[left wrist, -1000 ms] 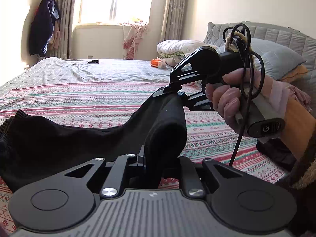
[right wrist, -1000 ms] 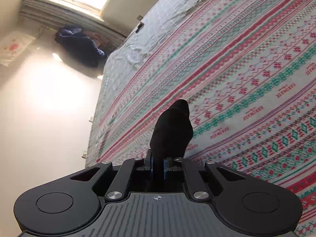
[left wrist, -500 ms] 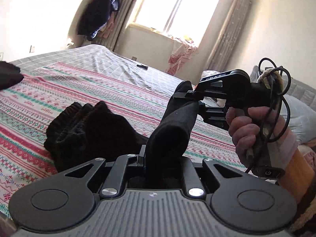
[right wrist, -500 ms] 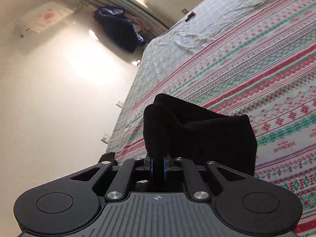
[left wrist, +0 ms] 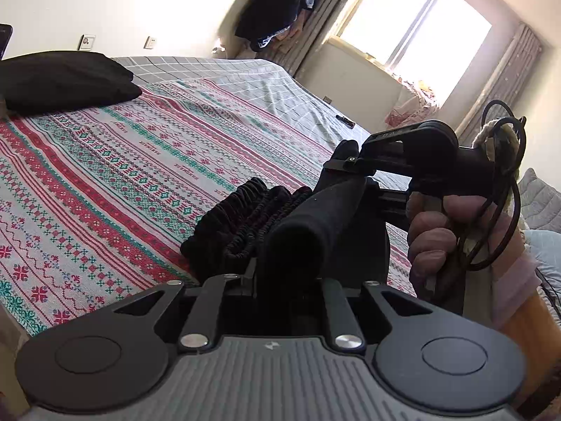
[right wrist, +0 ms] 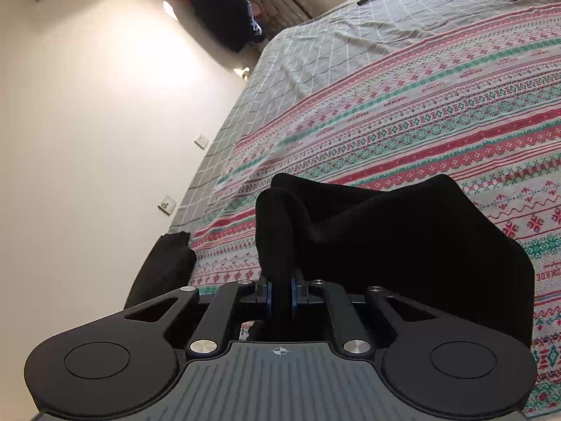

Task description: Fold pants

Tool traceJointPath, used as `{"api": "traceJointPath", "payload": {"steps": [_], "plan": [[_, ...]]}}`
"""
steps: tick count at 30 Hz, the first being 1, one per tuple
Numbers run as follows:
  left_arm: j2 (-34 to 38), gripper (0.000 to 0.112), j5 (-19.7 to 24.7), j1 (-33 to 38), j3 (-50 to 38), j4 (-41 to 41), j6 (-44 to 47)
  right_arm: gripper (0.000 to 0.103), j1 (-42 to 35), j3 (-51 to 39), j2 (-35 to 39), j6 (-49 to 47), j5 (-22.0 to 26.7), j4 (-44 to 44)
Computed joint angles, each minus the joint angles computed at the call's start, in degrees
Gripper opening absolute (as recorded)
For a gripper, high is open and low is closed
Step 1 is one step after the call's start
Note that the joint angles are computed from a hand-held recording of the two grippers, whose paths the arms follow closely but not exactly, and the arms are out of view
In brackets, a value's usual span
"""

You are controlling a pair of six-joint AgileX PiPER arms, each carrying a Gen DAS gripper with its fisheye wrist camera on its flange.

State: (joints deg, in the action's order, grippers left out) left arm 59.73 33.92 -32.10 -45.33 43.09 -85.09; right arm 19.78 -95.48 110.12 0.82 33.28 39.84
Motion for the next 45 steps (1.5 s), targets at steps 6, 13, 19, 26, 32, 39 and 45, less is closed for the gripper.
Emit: {"api": "traceJointPath", "payload": {"steps": [6, 13, 19, 26, 32, 39, 45], "plan": [[1.99, 0.039, 6.40, -1.80, -3.01, -0.40, 1.73, 0.021, 1.52, -2.61, 2.65, 2.11, 0.50, -2.55], [3.47, 0.079, 10.48, -0.88, -6.40, -1.74, 11.39, 0.072, -1.65, 3.87, -4.83, -6.37, 2.18, 3.02], [5.26, 0.098, 8.18, 7.30, -11.45, -13.18, 30.90, 0.076, -7.84, 17.06, -14.86, -14.39, 4.06, 4.65], [14.13, 0.103, 1.89, 19.87, -17.55, -39.18, 62.35, 0.077, -15.46, 29.35, -19.21, -24.96, 5.65, 9.40], [19.10, 0.102, -0.76, 33.12, -14.32, -69.67, 90.89, 0.076, -19.69, 31.36, -13.65, -32.38, 11.18, 21.09], [26.75, 0.093, 12.82, 48.55, -10.85, -106.72, 117.46, 0.061, -18.07, 32.11, -8.19, -39.89, 9.37, 30.75], [27.21, 0.073, 17.52, 50.10, -9.45, -113.65, 120.87, 0.024, -16.27, 33.10, -9.96, -41.32, 5.66, 31.80]]}}
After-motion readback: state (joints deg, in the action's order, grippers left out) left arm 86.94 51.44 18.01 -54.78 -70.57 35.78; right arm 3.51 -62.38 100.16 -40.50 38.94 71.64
